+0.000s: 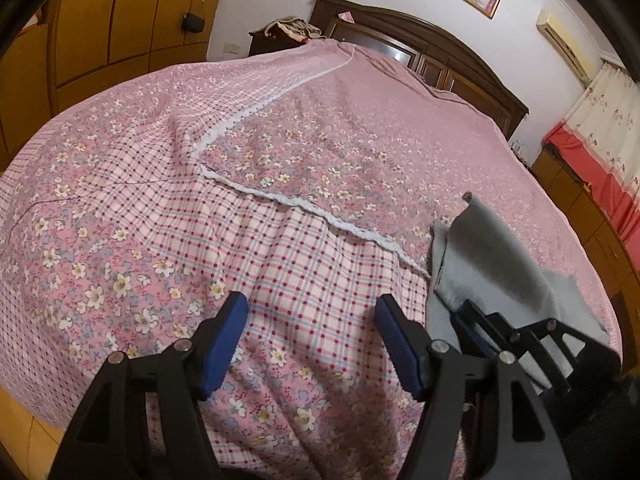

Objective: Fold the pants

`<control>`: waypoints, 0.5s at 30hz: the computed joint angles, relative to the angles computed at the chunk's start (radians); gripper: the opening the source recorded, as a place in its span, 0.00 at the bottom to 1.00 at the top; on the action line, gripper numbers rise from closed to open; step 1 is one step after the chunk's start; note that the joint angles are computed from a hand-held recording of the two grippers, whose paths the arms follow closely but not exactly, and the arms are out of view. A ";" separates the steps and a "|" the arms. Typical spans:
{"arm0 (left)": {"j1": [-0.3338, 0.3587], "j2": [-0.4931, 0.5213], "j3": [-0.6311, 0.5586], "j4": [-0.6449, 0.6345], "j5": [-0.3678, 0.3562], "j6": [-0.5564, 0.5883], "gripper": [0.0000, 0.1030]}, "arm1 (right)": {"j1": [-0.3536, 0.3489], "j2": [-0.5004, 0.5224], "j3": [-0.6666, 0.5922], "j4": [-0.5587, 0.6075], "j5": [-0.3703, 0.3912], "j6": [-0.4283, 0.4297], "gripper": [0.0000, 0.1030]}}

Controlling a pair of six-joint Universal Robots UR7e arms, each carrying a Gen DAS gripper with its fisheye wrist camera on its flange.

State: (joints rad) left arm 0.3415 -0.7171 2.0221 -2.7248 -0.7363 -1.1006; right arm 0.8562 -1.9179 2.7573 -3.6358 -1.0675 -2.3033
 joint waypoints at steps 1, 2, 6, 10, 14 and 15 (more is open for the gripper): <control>0.005 0.002 -0.009 -0.003 -0.002 0.008 0.69 | -0.011 0.029 0.015 -0.059 0.019 -0.010 0.07; 0.011 0.008 -0.021 -0.009 -0.005 0.015 0.69 | -0.030 0.029 0.032 -0.085 0.043 -0.018 0.08; 0.016 0.012 -0.021 -0.039 -0.012 0.024 0.69 | -0.086 -0.061 0.070 -0.018 0.071 -0.026 0.09; 0.012 0.008 -0.006 -0.054 -0.016 0.014 0.69 | 0.034 -0.084 -0.007 0.092 -0.110 0.077 0.18; 0.008 -0.004 0.010 -0.053 -0.017 0.010 0.69 | 0.063 -0.102 -0.037 0.123 -0.127 0.117 0.45; 0.006 -0.006 0.011 -0.051 -0.018 0.009 0.69 | 0.049 -0.113 -0.037 0.140 -0.105 0.100 0.45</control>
